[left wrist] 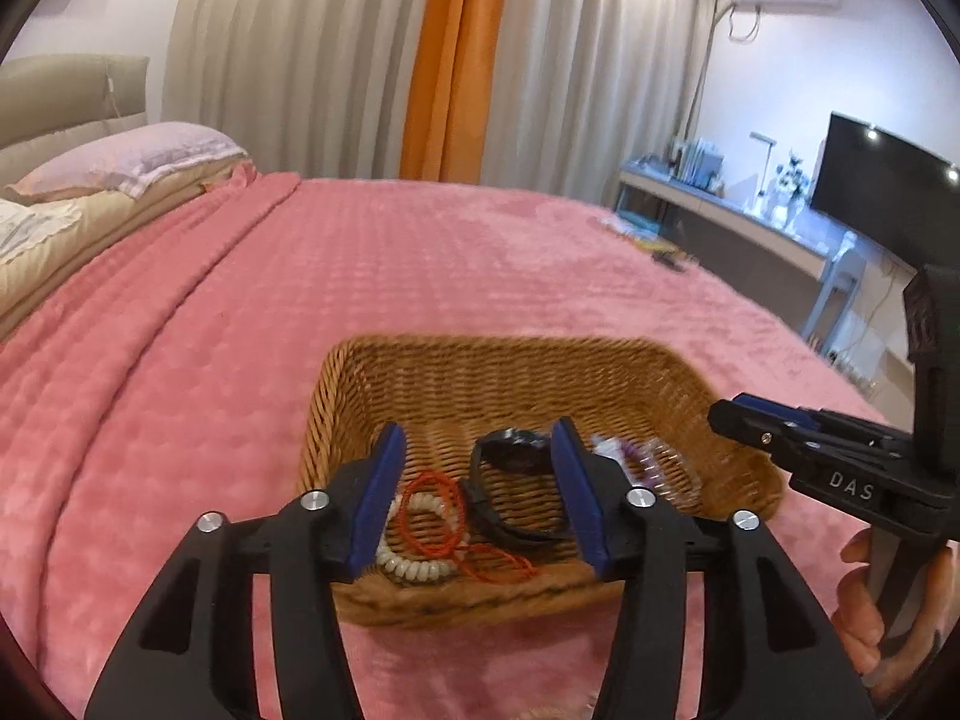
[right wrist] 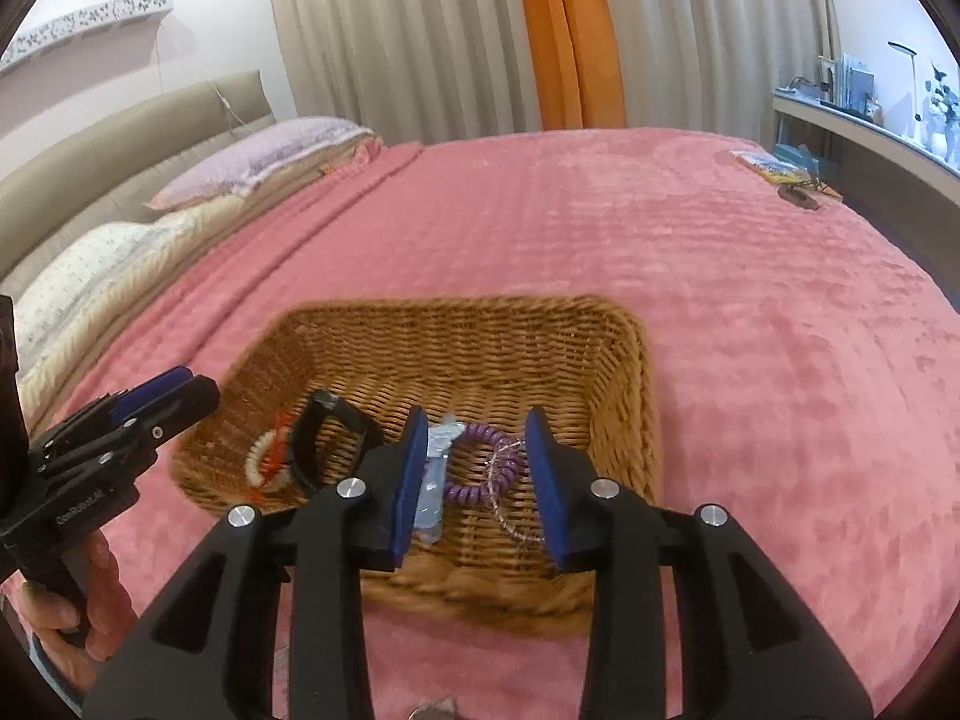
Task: Organize jewelry
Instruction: 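Drop the red cord and bead bracelet into the basket, opening both tools, then move both tools back toward the remaining clips and charms on the bed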
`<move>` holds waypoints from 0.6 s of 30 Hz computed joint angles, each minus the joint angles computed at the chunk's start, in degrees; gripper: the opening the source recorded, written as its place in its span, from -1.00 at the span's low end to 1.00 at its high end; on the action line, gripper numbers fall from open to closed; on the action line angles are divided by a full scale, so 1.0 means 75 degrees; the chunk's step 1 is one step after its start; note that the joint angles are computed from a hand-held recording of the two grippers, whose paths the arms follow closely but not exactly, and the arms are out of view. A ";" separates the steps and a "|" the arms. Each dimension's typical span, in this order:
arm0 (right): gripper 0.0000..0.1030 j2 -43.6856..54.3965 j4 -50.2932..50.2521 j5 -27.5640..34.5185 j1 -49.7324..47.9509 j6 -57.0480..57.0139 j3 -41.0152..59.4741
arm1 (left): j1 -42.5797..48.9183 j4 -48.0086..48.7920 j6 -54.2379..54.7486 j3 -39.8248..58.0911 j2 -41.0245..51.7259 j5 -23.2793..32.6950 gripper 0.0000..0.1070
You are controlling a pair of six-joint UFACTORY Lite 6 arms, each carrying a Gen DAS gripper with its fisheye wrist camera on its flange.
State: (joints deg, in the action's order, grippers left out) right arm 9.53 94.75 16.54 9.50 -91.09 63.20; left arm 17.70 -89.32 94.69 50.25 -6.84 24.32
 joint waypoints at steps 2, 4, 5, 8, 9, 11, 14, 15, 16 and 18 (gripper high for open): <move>-0.40 -0.0554 0.0161 0.0082 -0.0090 -0.0206 -0.0448 | 0.0202 0.0302 -0.0291 -0.0293 -0.0611 0.0367 -0.07; -0.40 -0.1289 0.0310 0.0133 -0.0152 -0.0434 -0.1061 | 0.0435 0.0601 -0.0625 -0.0627 -0.1252 0.0743 -0.07; -0.38 -0.1679 0.0163 0.0145 -0.0186 -0.0328 -0.1367 | 0.0547 0.0794 -0.0826 -0.0712 -0.1488 0.0931 -0.07; -0.16 -0.2724 -0.0261 0.0113 -0.0249 -0.0056 -0.2209 | 0.1019 0.1480 -0.1377 -0.1182 -0.2485 0.1620 -0.07; -0.10 -0.2995 -0.0396 0.0096 -0.0262 0.0024 -0.2437 | 0.1198 0.1728 -0.1509 -0.1418 -0.2911 0.1823 -0.07; -0.09 -0.3490 -0.0672 0.0021 -0.0244 0.0150 -0.2929 | 0.1581 0.2093 -0.1607 -0.1817 -0.3564 0.2289 -0.02; -0.09 -0.3865 -0.0783 -0.0090 -0.0221 0.0086 -0.3544 | 0.2185 0.2645 -0.1655 -0.2551 -0.4549 0.2887 -0.01; -0.09 -0.3891 -0.0538 -0.0134 -0.0227 -0.0168 -0.3750 | 0.2377 0.2851 -0.1635 -0.2867 -0.4897 0.3017 -0.01; -0.09 -0.3864 -0.0357 -0.0143 -0.0218 -0.0329 -0.3861 | 0.2529 0.2976 -0.1592 -0.3085 -0.5110 0.3128 -0.01; -0.09 -0.3512 0.0194 -0.0062 -0.0281 -0.0891 -0.3990 | 0.2843 0.3236 -0.1470 -0.3549 -0.5398 0.3380 -0.01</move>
